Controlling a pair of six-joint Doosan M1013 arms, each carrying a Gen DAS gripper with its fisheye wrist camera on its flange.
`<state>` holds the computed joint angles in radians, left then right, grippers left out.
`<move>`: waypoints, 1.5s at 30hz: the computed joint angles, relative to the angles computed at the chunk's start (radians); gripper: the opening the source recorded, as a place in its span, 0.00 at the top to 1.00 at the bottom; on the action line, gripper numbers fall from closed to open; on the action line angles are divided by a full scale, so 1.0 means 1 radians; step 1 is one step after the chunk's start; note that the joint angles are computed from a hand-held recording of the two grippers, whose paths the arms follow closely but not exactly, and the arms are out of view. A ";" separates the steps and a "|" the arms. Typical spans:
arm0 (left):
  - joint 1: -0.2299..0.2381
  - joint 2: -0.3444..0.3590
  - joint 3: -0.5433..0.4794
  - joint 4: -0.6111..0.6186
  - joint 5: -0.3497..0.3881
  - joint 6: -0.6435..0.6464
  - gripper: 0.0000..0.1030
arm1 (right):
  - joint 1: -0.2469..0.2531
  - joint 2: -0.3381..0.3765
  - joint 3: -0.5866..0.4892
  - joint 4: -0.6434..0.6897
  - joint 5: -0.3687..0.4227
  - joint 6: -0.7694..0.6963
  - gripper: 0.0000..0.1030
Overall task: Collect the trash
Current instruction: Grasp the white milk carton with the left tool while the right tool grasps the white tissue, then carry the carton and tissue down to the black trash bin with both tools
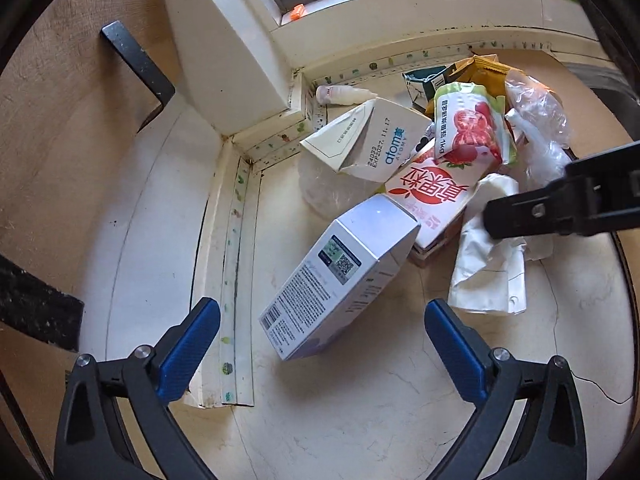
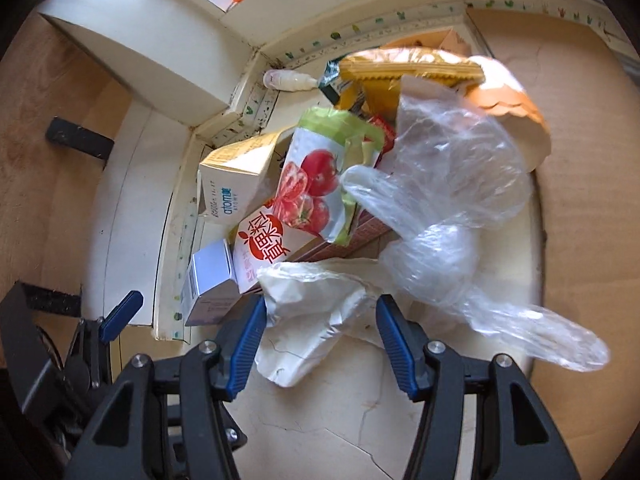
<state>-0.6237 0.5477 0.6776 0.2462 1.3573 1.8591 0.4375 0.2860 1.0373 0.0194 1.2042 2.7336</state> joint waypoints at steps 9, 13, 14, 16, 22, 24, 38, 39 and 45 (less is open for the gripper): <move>0.007 0.004 -0.011 -0.018 0.001 -0.004 0.04 | 0.015 0.033 -0.035 -0.031 0.056 -0.034 0.56; 0.006 0.031 -0.039 -0.014 0.018 0.020 0.07 | 0.023 0.003 -0.014 -0.041 0.067 -0.071 0.56; 0.006 0.035 -0.043 -0.011 0.024 0.026 0.08 | 0.026 -0.007 -0.007 -0.043 0.070 -0.078 0.56; 0.003 0.047 -0.053 0.004 0.033 0.034 0.10 | 0.028 -0.026 0.013 -0.039 0.067 -0.090 0.56; 0.004 0.099 -0.121 0.025 0.103 0.008 0.37 | 0.039 -0.052 0.047 -0.068 0.081 -0.101 0.56; 0.006 0.105 -0.136 0.021 0.114 -0.012 0.42 | 0.040 -0.064 0.063 -0.064 0.073 -0.093 0.56; 0.003 -0.003 -0.063 -0.107 0.162 -0.092 0.55 | 0.108 -0.120 0.062 -0.195 0.099 -0.036 0.57; 0.003 -0.013 -0.062 -0.119 0.164 -0.094 0.55 | 0.118 -0.121 0.054 -0.213 0.109 -0.031 0.57; -0.004 -0.093 -0.044 -0.226 0.160 -0.085 0.55 | 0.211 -0.134 -0.014 -0.359 0.208 -0.005 0.57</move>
<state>-0.6276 0.4548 0.6338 0.0203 1.5173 1.7743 0.6484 0.1522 1.0230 -0.3393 1.4126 2.7291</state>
